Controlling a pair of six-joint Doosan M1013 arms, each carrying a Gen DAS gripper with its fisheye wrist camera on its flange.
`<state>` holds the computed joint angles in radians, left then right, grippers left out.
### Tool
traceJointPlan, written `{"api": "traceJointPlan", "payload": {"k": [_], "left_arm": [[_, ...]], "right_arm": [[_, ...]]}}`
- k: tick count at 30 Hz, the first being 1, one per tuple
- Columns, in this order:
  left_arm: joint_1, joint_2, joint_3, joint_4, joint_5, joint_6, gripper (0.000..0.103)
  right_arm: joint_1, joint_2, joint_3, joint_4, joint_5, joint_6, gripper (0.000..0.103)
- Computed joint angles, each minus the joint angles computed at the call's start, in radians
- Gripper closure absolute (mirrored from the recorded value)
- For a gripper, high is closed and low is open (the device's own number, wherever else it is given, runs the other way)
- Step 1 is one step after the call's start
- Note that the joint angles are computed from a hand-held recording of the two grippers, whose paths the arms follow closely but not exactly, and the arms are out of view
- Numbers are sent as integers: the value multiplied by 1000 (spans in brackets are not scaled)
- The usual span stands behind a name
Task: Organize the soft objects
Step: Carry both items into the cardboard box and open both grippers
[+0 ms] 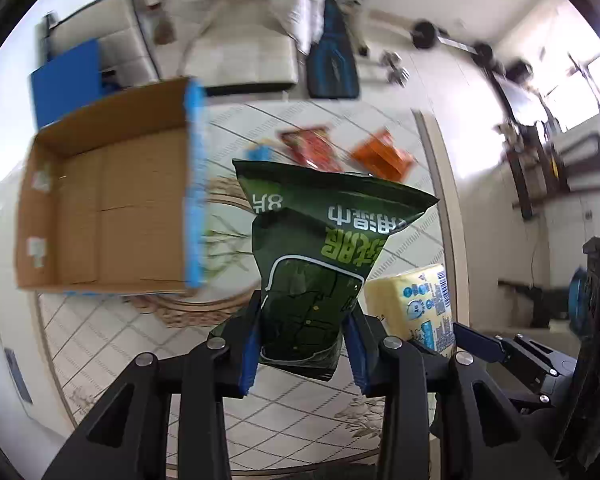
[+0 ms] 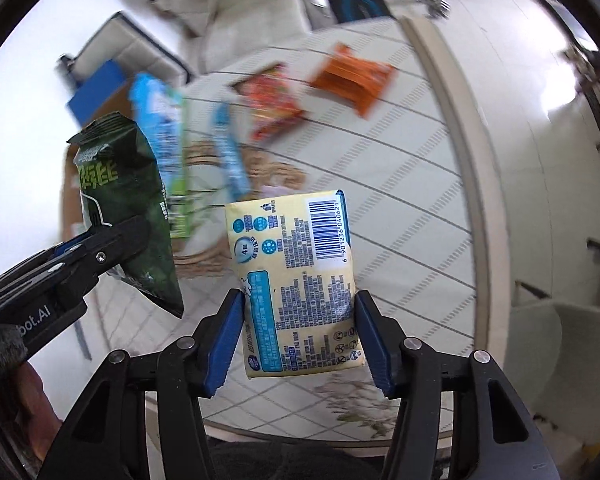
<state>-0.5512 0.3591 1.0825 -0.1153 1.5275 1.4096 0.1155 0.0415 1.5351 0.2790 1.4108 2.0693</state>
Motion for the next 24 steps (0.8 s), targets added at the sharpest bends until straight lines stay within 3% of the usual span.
{"api": "traceJointPlan", "payload": {"k": [7, 12, 18, 24], "left_arm": [[150, 16, -65, 29, 30, -44, 69], [228, 124, -198, 4, 110, -18, 69], [291, 282, -351, -63, 231, -13, 69], [313, 418, -475, -109, 348, 3, 69]], "right_arm": [[127, 168, -252, 12, 9, -11, 45], [185, 337, -444, -16, 45, 55, 45], [202, 524, -644, -53, 129, 139, 46], [208, 651, -769, -116, 188, 188, 46]]}}
